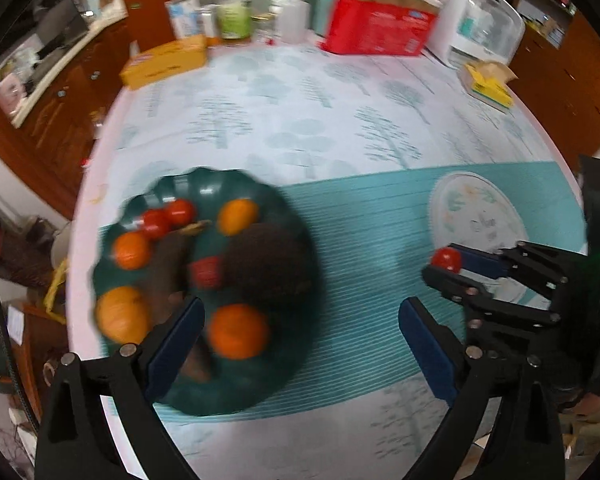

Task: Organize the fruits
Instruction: 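Carry the cherry tomato onto the green plate and open the right tool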

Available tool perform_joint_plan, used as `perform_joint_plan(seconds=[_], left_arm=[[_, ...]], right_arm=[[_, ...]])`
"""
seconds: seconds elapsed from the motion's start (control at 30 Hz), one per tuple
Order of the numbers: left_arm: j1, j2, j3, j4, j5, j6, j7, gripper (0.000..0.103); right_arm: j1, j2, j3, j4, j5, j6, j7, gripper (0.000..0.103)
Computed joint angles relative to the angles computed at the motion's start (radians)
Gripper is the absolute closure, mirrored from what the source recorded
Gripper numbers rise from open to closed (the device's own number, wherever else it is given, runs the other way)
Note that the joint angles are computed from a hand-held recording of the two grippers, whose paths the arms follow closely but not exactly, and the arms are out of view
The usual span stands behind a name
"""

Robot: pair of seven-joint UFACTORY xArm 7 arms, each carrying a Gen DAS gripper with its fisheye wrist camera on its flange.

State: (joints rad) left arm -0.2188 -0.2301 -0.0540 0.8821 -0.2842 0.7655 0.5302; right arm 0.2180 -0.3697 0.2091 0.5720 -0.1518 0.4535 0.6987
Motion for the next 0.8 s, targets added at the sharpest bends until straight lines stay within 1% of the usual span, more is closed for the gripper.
perform_joint_plan(seconds=[0.1, 0.2, 0.37, 0.47, 0.53, 0.63, 0.8], left_arm=[[0.035, 0.008, 0.032, 0.019, 0.010, -0.018, 0.019, 0.005], [0.068, 0.024, 0.060, 0.049, -0.003, -0.032, 0.047, 0.005], [0.115, 0.065, 0.082, 0.106, -0.028, -0.059, 0.092, 0.003], [0.135, 0.099, 0.081, 0.132, -0.029, -0.072, 0.114, 0.002], [0.145, 0.116, 0.072, 0.136, -0.012, -0.083, 0.111, 0.002], [0.156, 0.142, 0.063, 0.139, 0.008, -0.088, 0.105, 0.002], [0.169, 0.183, 0.051, 0.138, 0.052, -0.090, 0.089, 0.002]], right_arm=[[0.001, 0.050, 0.032, 0.083, -0.030, 0.012, 0.027, 0.076], [0.002, 0.112, 0.054, 0.185, -0.088, 0.023, 0.051, 0.076], [0.022, 0.240, 0.039, 0.358, -0.164, 0.025, 0.070, 0.076], [0.049, 0.329, 0.014, 0.457, -0.182, 0.024, 0.069, 0.076], [0.071, 0.387, -0.007, 0.510, -0.168, 0.027, 0.054, 0.076], [0.098, 0.485, -0.033, 0.593, -0.117, 0.046, 0.012, 0.076], [0.134, 0.584, -0.062, 0.661, -0.055, 0.077, -0.044, 0.076]])
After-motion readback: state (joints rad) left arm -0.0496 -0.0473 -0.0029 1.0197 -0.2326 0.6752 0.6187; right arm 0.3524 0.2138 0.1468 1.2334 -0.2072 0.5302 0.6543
